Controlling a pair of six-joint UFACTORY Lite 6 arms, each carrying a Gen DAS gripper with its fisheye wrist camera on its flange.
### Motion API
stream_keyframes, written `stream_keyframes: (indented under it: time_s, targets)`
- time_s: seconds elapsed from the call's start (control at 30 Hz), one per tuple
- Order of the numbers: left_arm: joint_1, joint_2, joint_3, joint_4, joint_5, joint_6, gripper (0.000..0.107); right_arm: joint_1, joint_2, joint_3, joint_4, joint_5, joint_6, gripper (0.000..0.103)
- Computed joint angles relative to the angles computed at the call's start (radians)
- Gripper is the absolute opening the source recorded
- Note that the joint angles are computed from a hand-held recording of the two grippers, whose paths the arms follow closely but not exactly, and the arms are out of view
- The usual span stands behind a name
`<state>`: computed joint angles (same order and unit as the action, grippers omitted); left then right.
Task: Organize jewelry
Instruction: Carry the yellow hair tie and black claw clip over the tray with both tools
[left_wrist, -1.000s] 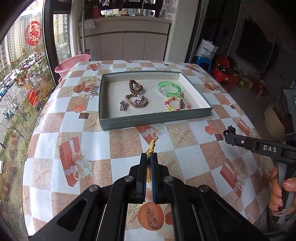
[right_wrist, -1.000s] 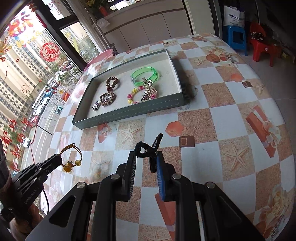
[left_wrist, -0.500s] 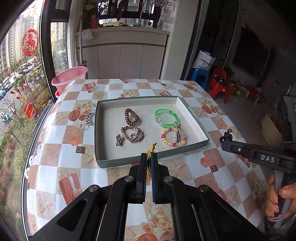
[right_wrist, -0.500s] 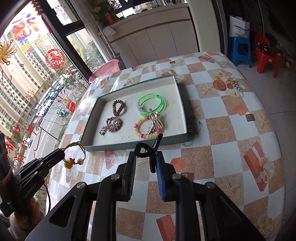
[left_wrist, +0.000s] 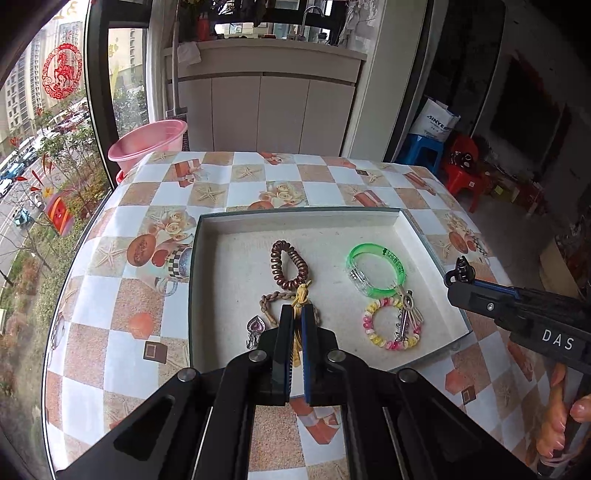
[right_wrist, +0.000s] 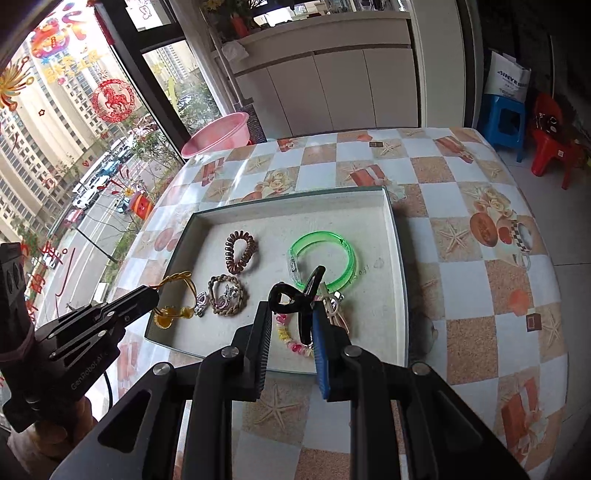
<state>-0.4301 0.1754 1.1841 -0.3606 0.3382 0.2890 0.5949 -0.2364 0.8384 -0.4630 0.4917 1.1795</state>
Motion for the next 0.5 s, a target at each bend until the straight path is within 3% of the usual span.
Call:
stream_keyframes:
  time_s: [0.4,0.5]
  targets:
    - [0.002,0.212,0.103,0.024,-0.063,-0.012,0.016,-0.068,0.359,0.119,0.125,-0.188,-0.163,0.023]
    - [-0.004,0.244,0.116,0.088,-0.082,-0.067,0.016,-0.063,0.406,0.138,0.001,-0.167,-0.05,0.023]
